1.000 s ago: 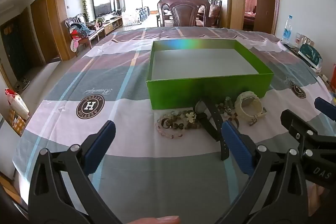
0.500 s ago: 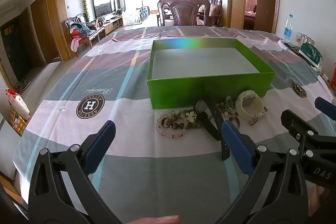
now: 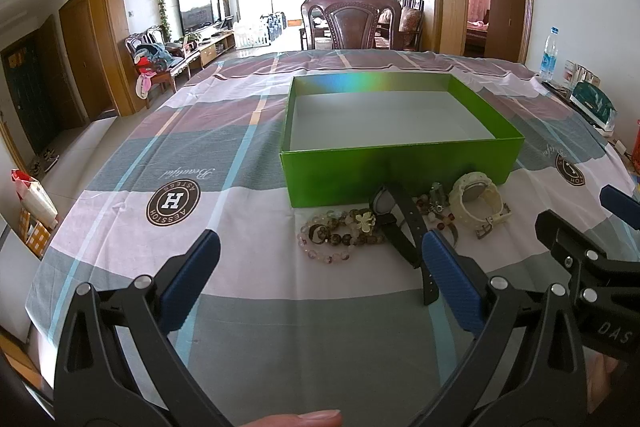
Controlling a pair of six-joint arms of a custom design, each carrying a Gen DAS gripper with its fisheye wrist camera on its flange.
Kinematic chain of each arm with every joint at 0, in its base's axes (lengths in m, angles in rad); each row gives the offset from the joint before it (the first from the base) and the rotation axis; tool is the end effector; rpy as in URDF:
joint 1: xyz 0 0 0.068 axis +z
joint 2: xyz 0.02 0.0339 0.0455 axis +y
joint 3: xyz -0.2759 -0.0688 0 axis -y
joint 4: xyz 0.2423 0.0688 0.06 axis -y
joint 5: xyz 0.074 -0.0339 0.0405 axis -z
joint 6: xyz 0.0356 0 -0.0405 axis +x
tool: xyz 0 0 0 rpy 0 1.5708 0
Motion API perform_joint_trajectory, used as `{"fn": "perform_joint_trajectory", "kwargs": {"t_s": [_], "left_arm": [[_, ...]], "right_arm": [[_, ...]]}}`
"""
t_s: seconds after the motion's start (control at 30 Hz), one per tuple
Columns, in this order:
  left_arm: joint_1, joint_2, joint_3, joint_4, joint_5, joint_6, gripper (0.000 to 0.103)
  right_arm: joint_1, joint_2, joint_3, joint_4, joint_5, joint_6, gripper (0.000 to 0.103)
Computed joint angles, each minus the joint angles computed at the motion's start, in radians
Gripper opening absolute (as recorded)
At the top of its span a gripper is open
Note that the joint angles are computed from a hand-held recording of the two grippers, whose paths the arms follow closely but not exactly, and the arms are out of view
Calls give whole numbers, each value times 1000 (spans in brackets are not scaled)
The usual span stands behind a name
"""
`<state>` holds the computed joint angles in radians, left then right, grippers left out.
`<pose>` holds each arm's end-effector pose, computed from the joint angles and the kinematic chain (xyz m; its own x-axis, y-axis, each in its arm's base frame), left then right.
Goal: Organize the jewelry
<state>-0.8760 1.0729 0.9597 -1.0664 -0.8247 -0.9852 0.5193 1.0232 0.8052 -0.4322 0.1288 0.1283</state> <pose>0.1310 -0.1163 0.2974 -0.6123 -0.1489 -0.7765 -0.3041 0.9509 0.0574 0.1871 0.1017 0.2891 -0.5728 -0.1813 -0.7994 -0.3328 0.9427 0.0247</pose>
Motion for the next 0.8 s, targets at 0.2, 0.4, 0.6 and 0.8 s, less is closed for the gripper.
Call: {"fn": "perform_joint_trajectory", "kwargs": {"t_s": [0.2,0.4,0.6,0.8], "left_arm": [[0,0,1,-2,-1,-3,100],[0,0,0,0,0,0,100],[0,0,0,0,0,1,100],[0,1,0,-1,0,0,100]], "right_arm": [[3,2,-1,2,2,2,100],[7,4,-2,5,6,4,100],[10,4,0,3,9,5,100],[13,6,3,0,11,7,100]]}}
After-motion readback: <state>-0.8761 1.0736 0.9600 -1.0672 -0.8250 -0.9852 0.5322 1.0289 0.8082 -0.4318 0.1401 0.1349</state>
